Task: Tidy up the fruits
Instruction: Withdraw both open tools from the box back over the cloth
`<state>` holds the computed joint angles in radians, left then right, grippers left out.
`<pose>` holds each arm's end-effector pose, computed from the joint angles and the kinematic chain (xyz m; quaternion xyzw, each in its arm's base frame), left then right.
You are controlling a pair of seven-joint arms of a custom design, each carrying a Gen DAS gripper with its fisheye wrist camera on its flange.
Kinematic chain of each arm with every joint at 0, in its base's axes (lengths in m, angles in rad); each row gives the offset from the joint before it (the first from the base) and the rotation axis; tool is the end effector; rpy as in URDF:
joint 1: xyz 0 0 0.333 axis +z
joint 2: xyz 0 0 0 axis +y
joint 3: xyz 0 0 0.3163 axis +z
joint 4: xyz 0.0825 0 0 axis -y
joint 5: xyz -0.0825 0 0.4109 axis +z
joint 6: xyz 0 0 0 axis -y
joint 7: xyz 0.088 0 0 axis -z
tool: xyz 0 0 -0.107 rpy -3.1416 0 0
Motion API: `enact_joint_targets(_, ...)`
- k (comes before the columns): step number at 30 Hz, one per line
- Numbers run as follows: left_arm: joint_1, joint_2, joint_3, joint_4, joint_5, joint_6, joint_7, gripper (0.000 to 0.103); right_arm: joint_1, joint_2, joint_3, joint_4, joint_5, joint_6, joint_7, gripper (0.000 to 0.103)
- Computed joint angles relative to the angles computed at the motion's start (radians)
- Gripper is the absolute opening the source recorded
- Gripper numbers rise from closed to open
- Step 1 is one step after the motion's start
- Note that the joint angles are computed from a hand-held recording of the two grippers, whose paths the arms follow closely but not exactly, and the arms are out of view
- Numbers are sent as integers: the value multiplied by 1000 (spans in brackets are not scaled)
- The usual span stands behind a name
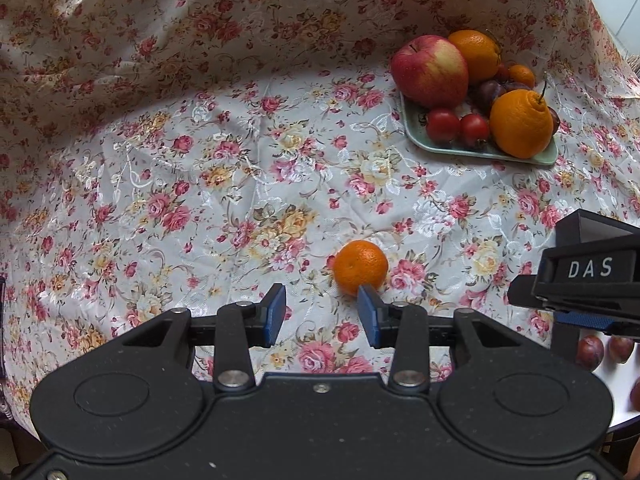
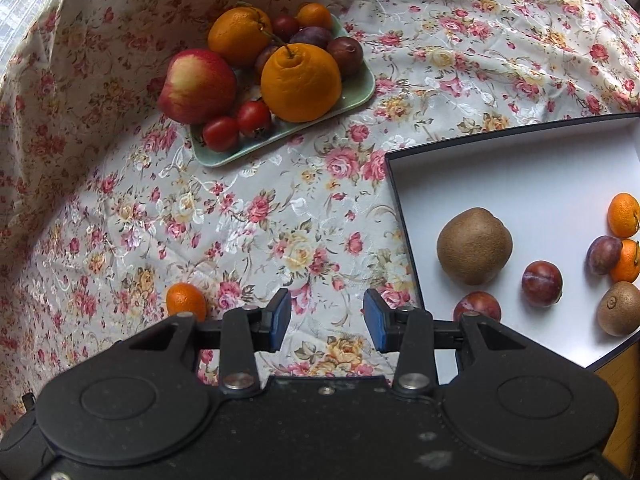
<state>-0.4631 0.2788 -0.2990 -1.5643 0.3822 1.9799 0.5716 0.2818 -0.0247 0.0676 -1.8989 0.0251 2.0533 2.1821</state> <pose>0.5263 -0.4406 0.4993 -0.7413 0.6522 -0.0875 0.1322 0.5605 0.2060 0.5176 -0.6025 0.7930 -0.0166 0.0885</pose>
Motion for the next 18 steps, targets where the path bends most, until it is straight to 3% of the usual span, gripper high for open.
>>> enact_joint_targets(18, 76, -185, -13, -275, -193, 155, 133, 50, 33, 93, 35, 87, 59, -14, -35, 43)
